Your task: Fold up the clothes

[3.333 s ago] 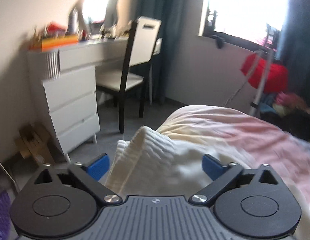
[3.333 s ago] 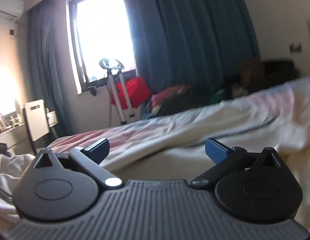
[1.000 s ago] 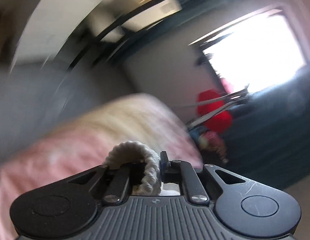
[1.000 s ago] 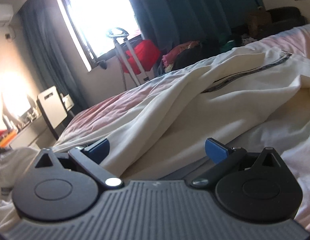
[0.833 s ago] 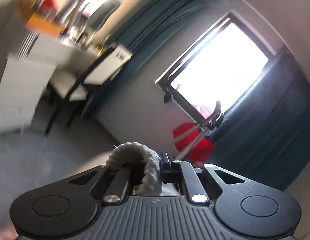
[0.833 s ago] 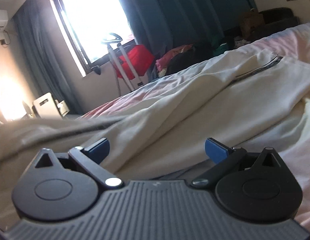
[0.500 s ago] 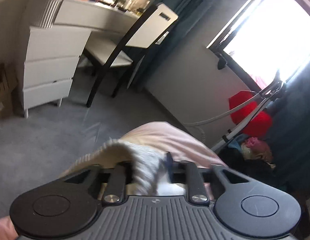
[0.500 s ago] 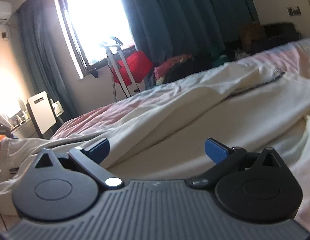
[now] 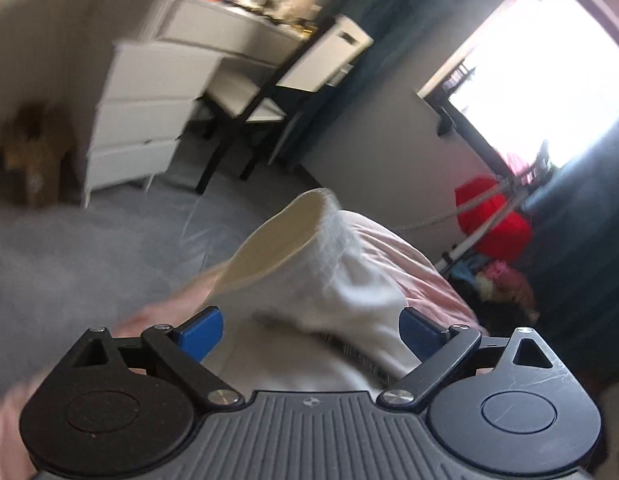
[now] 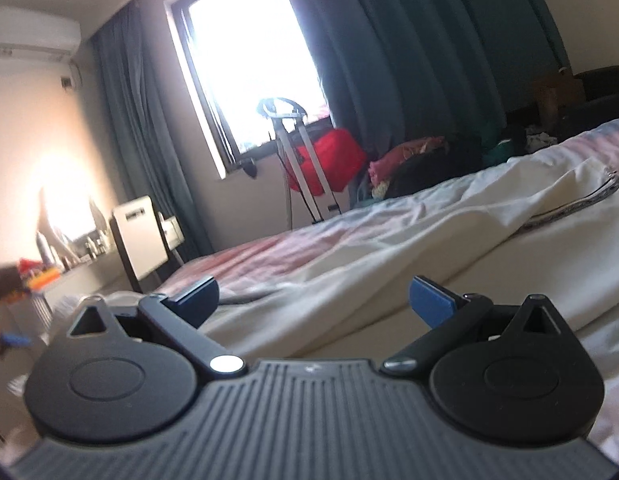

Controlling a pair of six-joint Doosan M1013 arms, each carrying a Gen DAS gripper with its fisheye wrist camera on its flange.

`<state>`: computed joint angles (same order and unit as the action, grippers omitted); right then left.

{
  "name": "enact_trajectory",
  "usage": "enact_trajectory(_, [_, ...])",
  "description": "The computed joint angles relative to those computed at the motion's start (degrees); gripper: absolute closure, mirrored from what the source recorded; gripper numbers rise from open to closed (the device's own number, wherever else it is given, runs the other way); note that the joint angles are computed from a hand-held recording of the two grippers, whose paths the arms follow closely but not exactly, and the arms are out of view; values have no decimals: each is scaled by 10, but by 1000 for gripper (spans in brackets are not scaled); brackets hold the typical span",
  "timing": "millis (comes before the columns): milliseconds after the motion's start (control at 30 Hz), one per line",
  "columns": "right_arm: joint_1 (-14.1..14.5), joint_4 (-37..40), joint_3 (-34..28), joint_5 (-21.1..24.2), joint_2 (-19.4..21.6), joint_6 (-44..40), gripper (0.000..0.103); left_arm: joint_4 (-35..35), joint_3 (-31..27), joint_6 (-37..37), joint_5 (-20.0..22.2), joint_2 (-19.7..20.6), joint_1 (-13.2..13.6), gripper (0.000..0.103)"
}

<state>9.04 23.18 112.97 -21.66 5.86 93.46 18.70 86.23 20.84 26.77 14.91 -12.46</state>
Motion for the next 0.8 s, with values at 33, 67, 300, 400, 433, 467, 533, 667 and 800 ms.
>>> enact_trajectory(33, [0,-3,4,-2,-6,11,0,-4,13,-20,5,-10,-3,6])
enact_trajectory(67, [-1,-1,7,-3,-12,14,0,-8,26,-39,11,-21,-7,6])
enact_trajectory(300, [-3,42,29,1,-45,9,0,-131,72,-40,76,-48,-25,8])
enact_trajectory(400, [-4,89,33,8,-50,-22,0,-202,82,-13,87,-53,-18,10])
enact_trajectory(433, [-5,103,33,12,-51,-31,0,-205,87,-6,80,-56,-16,10])
enact_trajectory(467, [-6,118,34,16,-52,-40,0,-207,91,0,72,-60,-14,9])
enact_trajectory(533, [-9,147,34,20,-53,-52,0,-218,103,-5,57,-64,-7,8])
enact_trajectory(667, [-14,234,25,30,-49,-113,0,-217,109,-22,48,-61,-6,6])
enact_trajectory(800, [-36,395,-14,64,-26,-251,0,-132,99,-69,60,-57,-23,9])
